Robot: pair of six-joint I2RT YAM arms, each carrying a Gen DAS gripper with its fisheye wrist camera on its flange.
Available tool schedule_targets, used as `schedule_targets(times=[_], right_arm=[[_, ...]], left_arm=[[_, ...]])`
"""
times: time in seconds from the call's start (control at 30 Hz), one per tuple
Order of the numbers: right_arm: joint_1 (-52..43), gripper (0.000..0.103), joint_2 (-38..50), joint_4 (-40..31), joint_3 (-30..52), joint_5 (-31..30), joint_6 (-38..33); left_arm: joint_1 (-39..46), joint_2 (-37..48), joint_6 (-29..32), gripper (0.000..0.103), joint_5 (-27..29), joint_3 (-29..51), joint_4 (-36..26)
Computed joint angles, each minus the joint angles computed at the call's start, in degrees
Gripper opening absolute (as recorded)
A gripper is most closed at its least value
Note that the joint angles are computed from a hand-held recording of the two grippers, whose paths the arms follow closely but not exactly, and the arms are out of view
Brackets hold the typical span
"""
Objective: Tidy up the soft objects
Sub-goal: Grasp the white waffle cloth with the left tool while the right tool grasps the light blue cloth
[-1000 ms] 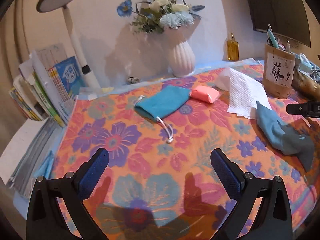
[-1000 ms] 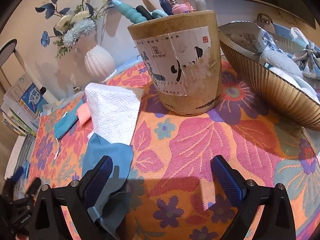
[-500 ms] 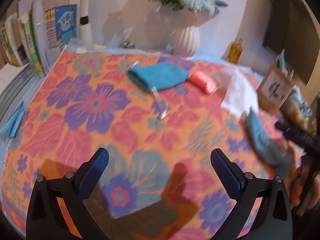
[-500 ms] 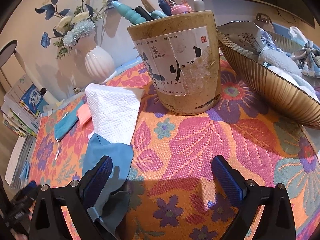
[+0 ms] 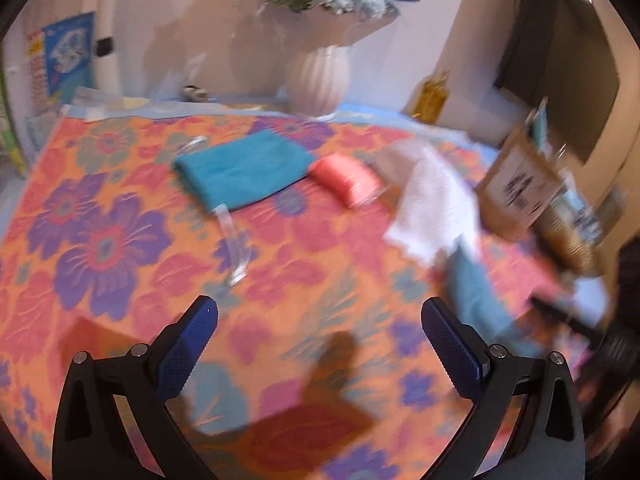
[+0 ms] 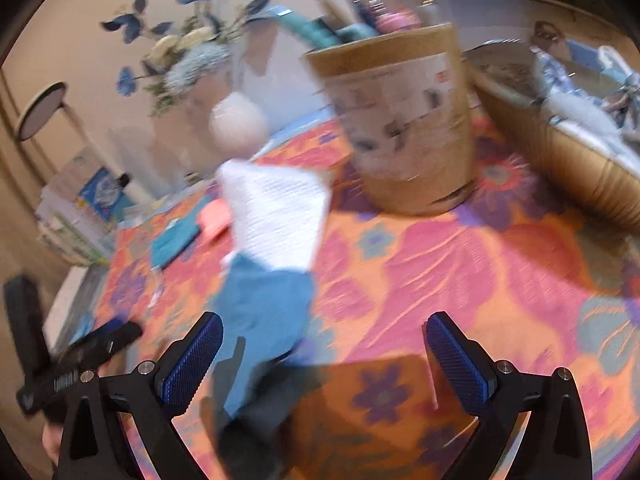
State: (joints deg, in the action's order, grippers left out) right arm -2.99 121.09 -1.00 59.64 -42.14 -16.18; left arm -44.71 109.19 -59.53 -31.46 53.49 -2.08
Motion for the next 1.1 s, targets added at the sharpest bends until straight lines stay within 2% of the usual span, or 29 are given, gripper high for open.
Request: schedule_targets(times=[0.1, 0.23, 0.33, 0.43, 0.5, 0.53, 0.57, 0.6, 0.63, 0.67, 0.7, 0.73, 0.83, 0.93, 1.0, 1.1], right_arm=[[2.52, 0.102, -2.02, -1.55, -1.82, 0.74, -3.06], [6.61, 0.102, -3.9, 0.88, -3.82, 7.94, -4.5], [7.86, 0.102, -2.81, 2.15, -3.65, 11.74, -5.54], [8.43, 0.102, -3.65, 6.09, -6.42, 13.04, -6.9], [9.13, 0.099, -4.33, 7.77, -7.89, 14.3, -7.66], [9.68, 0.092, -4.51, 8.44, -8.37, 15.22, -7.94], [10.2, 0.084, -4.64, 9.22, -8.81, 16.38, -7.91], [10.75, 0.081, -4.93, 10.48, -9.48, 17.77, -7.66], [11.1, 0.073, -5.13, 11.06, -9.83, 17.97, -7.68], [11.57, 0.059, -5.35, 11.81, -10.32, 17.82, -7.87], [11.82, 0.05, -5.46, 12.53, -10.81, 17.83, -8.14], [12.01, 0.043, -5.64, 13.24, -11.35, 17.73, -8.14], [11.76, 0.025, -5.75, 14.15, -11.79, 16.64, -7.64], [10.11, 0.019, -5.56, 13.23, -11.16, 13.99, -6.51], [7.92, 0.019, -4.69, 10.33, -9.36, 10.58, -6.84], [5.12, 0.019, -2.5, 5.75, -5.61, 5.91, -7.22]], left_arm=[[2.96, -0.34, 3.8, 0.102, 3.21, 2.78, 3.03], [6.18, 5.39, 11.0, 0.102, 6.72, 13.48, 2.32], [7.47, 13.27, 14.24, 0.102, 8.87, 24.79, -2.9], [8.48, 20.58, 16.98, 0.1, 12.7, 34.57, -6.93], [8.23, 24.64, 19.32, 0.087, 12.81, 40.51, -10.04], [8.06, 26.49, 20.21, 0.082, 12.66, 43.37, -11.85], [8.09, 27.6, 20.77, 0.068, 12.82, 45.0, -12.86], [7.93, 28.79, 21.18, 0.049, 12.76, 46.73, -14.15], [7.76, 29.43, 21.53, 0.04, 12.23, 47.53, -14.85], [7.49, 29.81, 22.09, 0.028, 11.43, 47.95, -15.35], [7.4, 29.45, 22.42, 0.019, 11.06, 47.23, -14.92], [7.24, 28.53, 22.8, 0.014, 10.6, 45.47, -13.42], [6.72, 24.06, 24.5, 0.012, 8.32, 38.24, -7.56], [7.01, 16.13, 25.11, 0.011, 11.35, 25.72, 5.39], [6.91, 10.74, 25.11, 0.011, 12.37, 17.93, 13.58], [5.3, 2.52, 24.79, 0.011, 8.06, 9.65, 17.88]])
